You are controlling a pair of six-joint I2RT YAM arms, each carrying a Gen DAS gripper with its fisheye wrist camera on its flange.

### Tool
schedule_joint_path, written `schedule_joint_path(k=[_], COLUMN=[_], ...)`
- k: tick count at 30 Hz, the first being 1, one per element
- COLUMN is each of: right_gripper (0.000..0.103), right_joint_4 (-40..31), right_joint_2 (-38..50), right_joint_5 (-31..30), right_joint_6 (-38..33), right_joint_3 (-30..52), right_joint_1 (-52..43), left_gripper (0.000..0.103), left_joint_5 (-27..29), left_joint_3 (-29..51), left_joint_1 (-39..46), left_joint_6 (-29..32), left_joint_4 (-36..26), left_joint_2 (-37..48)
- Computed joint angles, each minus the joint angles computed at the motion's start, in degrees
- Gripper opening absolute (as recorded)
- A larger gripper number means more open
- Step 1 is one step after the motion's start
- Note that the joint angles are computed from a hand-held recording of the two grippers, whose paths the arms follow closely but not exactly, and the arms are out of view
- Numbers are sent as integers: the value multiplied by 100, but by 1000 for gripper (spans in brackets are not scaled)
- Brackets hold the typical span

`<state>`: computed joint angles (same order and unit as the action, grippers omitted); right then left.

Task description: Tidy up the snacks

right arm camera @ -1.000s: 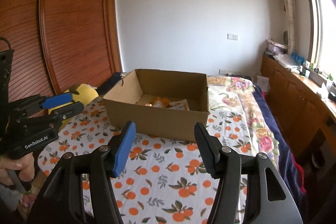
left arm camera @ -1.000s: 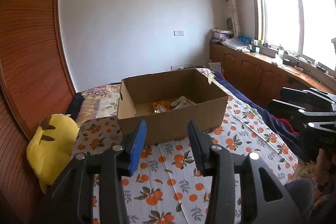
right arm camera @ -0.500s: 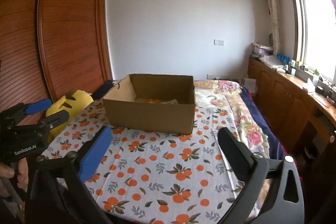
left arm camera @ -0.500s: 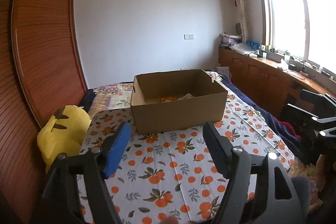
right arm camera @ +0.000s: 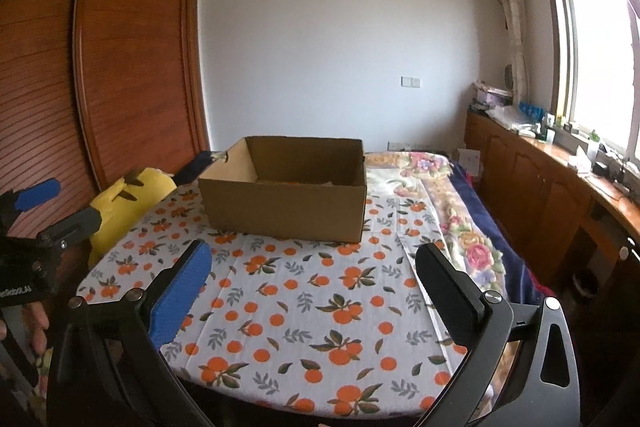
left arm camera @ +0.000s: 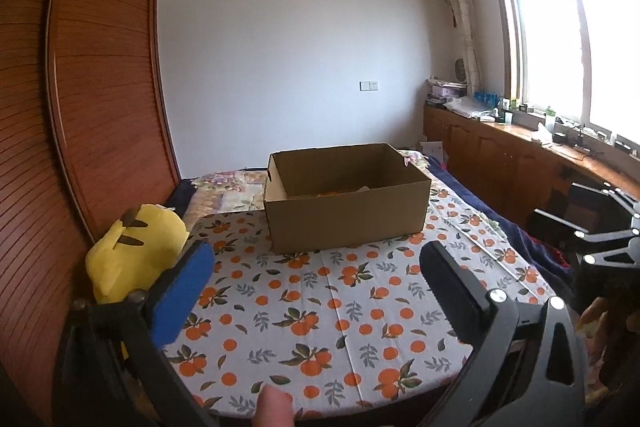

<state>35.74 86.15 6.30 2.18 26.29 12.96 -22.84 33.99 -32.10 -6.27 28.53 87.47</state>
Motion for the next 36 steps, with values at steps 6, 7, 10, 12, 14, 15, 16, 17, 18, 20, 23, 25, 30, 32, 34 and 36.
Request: schedule_joint_path(k=[6,7,10,12,14,15,16,17,18,20,23,25,30,32,34,36], right_gripper=[103,103,103,103,103,103,103,103,103,103,103,103,103,103,103,103], right_joint_4=[94,92,165,255,336,412,502,571,598,630,650,678,708,702,704,689], right_joint_2=[-273,-319,-456,-466,-435,-411,-396,-367,-341,-306,-301,-321,-347,-350,-343,-368], right_joint_5=[212,241,334,360,398,425,463,496,513,523,520,546,569,568,552,562], right_joint_6=[35,63,140,195,232,248,263,273,281,310,323,333,335,339,332,325], right_joint_3=[-311,-354,-545,-651,-735,-784,-846,-878,-879,-892,-913,-942,-986,-984,-981,-988], right_joint_1=[99,122,176,197,228,247,267,283,291,299,281,295,305,305,292,300], left_gripper=[103,103,103,103,103,103,103,103,103,103,103,103,103,103,103,103], left_joint_5=[-229,-228,-263,-274,-282,-297,-320,-342,-349,-319,-360,-345,-385,-395,-397,-389], left_joint_3=[-282,-322,-442,-493,-532,-546,-553,-544,-532,-513,-521,-548,-587,-604,-605,-602], left_joint_1=[-264,-293,-344,-362,-364,-362,-366,-372,-366,-341,-345,-320,-296,-303,-299,-297], left_joint_6=[-90,-139,-275,-345,-389,-390,-388,-392,-403,-427,-441,-451,-422,-430,-420,-427], left_joint_4=[43,45,59,65,87,118,145,144,137,123,126,153,208,220,224,210], left_joint_2=[-121,-138,-175,-173,-142,-117,-86,-62,-33,1,-5,-23,-49,-59,-57,-60])
